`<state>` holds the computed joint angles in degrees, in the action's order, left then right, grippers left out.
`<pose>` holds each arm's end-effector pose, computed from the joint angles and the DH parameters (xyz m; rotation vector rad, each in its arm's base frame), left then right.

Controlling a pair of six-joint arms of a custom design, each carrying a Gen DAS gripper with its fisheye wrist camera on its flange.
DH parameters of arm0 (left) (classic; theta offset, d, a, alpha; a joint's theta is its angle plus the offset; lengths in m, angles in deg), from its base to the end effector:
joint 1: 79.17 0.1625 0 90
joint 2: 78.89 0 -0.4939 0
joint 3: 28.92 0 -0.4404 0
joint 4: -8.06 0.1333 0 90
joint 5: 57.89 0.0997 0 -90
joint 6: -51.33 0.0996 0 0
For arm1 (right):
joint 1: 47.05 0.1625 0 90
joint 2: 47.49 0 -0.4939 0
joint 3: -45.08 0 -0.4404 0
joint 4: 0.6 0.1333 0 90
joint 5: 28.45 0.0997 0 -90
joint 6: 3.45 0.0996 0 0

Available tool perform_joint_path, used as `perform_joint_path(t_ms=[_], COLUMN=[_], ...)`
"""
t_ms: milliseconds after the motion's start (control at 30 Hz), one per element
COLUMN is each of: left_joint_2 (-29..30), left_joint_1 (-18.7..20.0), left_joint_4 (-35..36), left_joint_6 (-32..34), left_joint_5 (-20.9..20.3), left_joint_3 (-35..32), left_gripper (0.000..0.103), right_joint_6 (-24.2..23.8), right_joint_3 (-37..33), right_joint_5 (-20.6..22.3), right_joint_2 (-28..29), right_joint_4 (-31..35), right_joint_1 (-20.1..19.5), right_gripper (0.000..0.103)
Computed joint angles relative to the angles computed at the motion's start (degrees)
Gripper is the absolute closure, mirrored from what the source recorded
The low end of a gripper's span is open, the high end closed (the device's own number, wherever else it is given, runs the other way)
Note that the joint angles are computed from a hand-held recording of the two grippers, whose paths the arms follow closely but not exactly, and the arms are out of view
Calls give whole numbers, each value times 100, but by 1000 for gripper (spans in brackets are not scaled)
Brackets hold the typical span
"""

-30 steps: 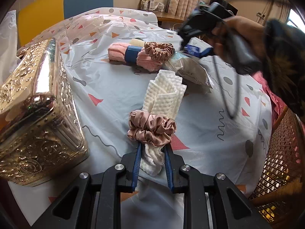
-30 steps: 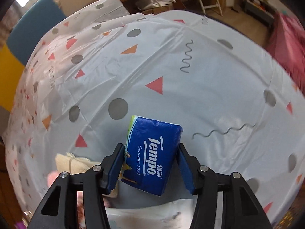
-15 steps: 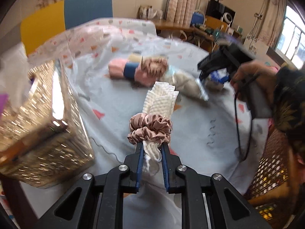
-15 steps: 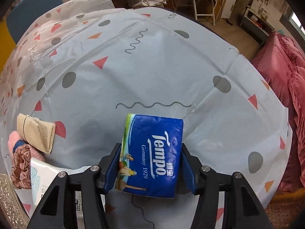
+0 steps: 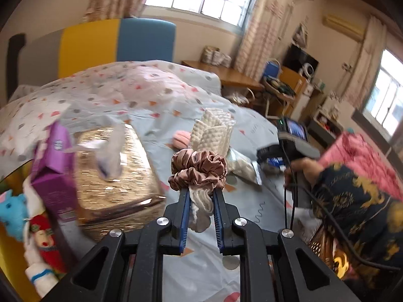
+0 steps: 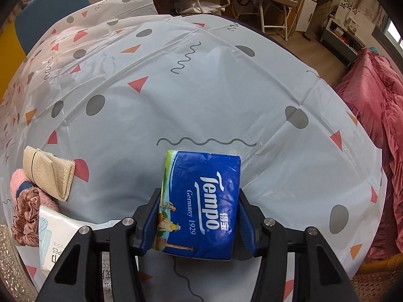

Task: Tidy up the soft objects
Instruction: 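Place the white cloth in the gold tray and open the left tool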

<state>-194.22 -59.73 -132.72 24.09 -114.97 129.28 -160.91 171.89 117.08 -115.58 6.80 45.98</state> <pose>-0.1467 -0.2505 0.2402 0.9700 2.5957 -0.7427 0.0693 -0.3414 0.1524 -0.6102 -2.1132 0.7055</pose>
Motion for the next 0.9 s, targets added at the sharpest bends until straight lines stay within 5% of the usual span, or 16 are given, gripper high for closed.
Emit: perform_joint_path(t_ms=[267,600,833,900], left_joint_2=[-1829,-3253,-2443,-2232], left_joint_1=[553,1981,3498,3727], left_joint_4=[2215,3997,2218,1893], left_joint_6=[-995,-1962,-839,-652], left_joint_5=[760,1622,1266,1163], left_joint_3=[-462,-872,-644,-598], left_gripper=[85,85,84,73], right_joint_6=[-162,-170,-14,-3], right_joint_3=[-48,-156,-208,-221], right_joint_5=[326,701,829,838], right_joint_2=[253,568,733,728], right_joint_4=[-94,-27,74,118], right_joint_1=[151,364,488,502], right_gripper=[48,49,49,49])
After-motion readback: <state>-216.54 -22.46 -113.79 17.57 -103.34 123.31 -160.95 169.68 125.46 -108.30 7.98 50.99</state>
